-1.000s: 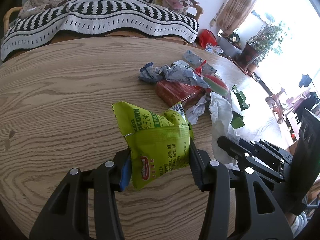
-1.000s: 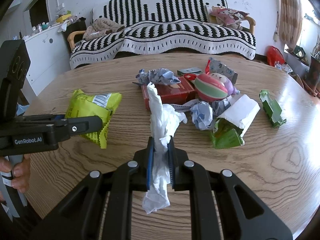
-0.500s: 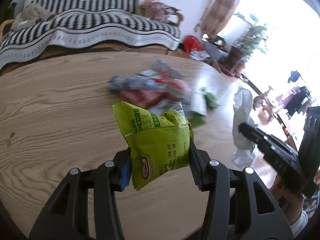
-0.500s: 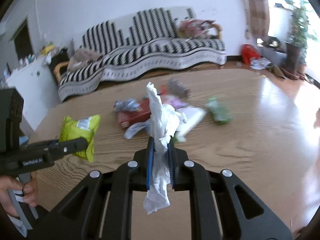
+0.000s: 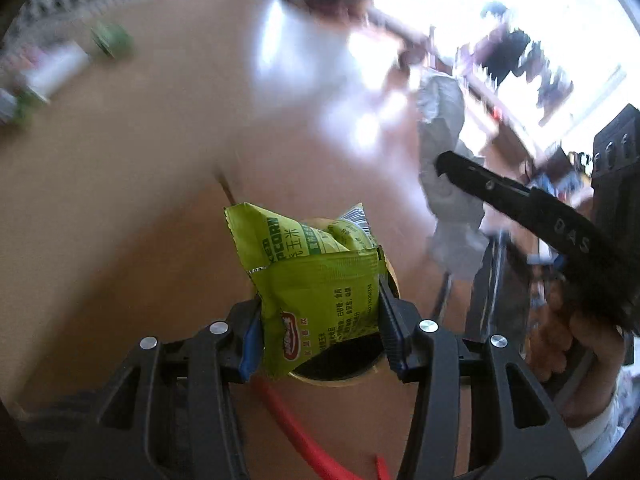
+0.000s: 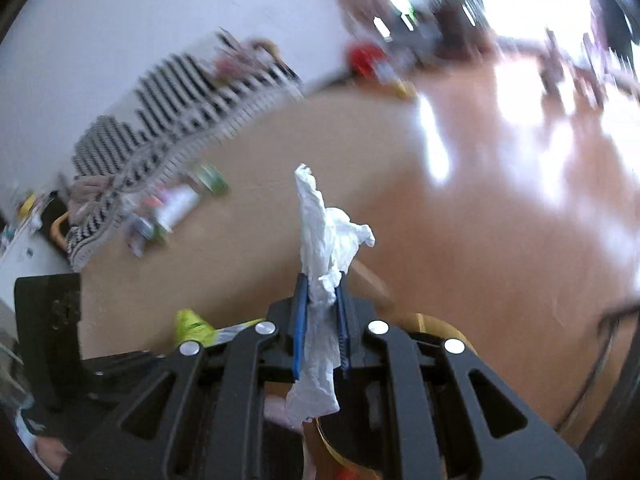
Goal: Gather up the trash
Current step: 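Carry both items over the black bin and open both grippers to drop them, then move both grippers back toward the remaining trash on the table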
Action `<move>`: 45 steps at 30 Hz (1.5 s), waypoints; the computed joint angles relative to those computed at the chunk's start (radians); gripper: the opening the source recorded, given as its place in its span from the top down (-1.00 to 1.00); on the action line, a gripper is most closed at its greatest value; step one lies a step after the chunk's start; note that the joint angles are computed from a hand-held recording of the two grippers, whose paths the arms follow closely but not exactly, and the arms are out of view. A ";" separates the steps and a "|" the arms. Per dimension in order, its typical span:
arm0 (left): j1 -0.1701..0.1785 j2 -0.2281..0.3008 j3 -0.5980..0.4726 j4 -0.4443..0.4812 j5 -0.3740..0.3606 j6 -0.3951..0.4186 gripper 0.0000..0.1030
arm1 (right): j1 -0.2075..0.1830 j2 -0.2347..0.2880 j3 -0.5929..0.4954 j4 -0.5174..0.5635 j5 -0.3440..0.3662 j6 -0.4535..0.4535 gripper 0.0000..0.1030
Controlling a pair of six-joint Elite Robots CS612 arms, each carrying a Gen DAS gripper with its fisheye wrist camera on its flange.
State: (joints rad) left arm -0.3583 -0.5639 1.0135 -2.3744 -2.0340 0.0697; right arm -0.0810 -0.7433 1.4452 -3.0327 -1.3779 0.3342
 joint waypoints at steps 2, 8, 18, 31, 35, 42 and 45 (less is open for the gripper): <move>-0.019 0.024 -0.017 0.070 0.014 0.028 0.08 | -0.013 0.008 0.035 0.060 -0.010 0.026 0.74; -0.048 0.076 -0.074 0.183 0.063 0.086 0.08 | -0.045 0.039 0.071 0.141 0.059 0.102 0.73; -0.053 0.083 -0.089 0.202 0.093 0.084 -0.01 | -0.062 0.049 0.061 0.177 0.081 0.126 0.63; -0.019 -0.018 0.063 -0.165 0.177 -0.097 -0.88 | -0.041 0.016 0.059 0.070 -0.114 0.167 -0.88; 0.026 -0.053 0.096 -0.333 0.269 -0.214 -0.88 | -0.014 0.036 -0.004 0.079 -0.138 0.096 -0.88; 0.138 -0.027 -0.001 -0.328 0.439 -0.420 -0.88 | 0.056 0.123 -0.216 0.093 -0.074 -0.067 -0.88; 0.166 0.008 -0.080 -0.278 0.504 -0.438 -0.88 | 0.080 0.184 -0.359 0.129 -0.046 -0.120 -0.88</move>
